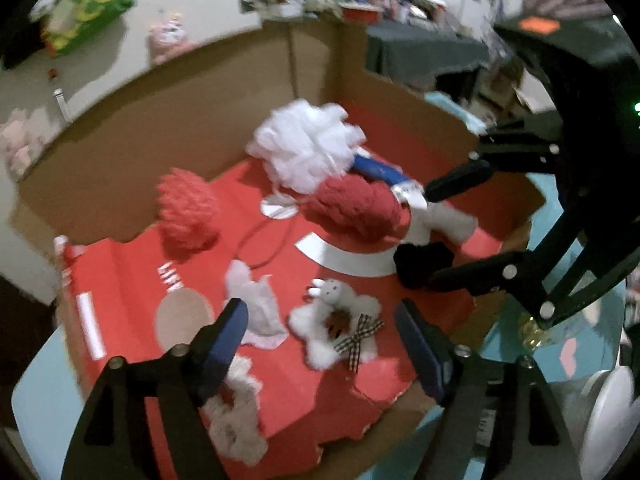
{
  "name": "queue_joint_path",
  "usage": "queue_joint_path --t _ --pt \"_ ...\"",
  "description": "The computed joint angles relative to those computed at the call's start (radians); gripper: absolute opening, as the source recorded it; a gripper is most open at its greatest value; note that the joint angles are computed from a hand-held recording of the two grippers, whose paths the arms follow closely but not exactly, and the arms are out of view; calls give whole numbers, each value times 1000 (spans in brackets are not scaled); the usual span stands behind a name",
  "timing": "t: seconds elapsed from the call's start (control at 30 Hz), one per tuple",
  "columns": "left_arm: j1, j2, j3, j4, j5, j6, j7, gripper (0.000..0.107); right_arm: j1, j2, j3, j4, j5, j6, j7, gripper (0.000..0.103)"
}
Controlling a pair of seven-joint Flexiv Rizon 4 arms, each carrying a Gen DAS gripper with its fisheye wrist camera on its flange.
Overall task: Organize soft objects
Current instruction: 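Lower both items onto the red lining and open both tools, then lift both tools up out of the box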
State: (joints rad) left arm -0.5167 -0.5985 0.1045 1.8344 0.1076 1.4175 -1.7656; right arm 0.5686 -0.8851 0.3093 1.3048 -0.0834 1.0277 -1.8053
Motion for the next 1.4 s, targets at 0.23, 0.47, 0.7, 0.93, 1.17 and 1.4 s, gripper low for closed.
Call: queue_joint_path --t 0.23,0.47,0.7,0.93,1.17,1.4 --pt "-201 80 234 53 108 35 -293 95 -12 81 -10 81 38 80 117 72" --pt "-340 126 366 88 225 -1 -602 100 18 165 -60 214 22 183 326 72" --pt "-323 130 331 90 282 -58 -754 100 65 203 -130 319 -73 260 546 72" --pt "-243 126 252 89 320 -95 -851 102 67 190 -140 347 -152 282 667 72" --pt "-159 119 167 66 377 -130 -915 102 66 159 -142 332 -198 280 739 72" --pt "-94 97 90 42 376 -178 -898 102 67 141 -143 316 -215 264 770 72"
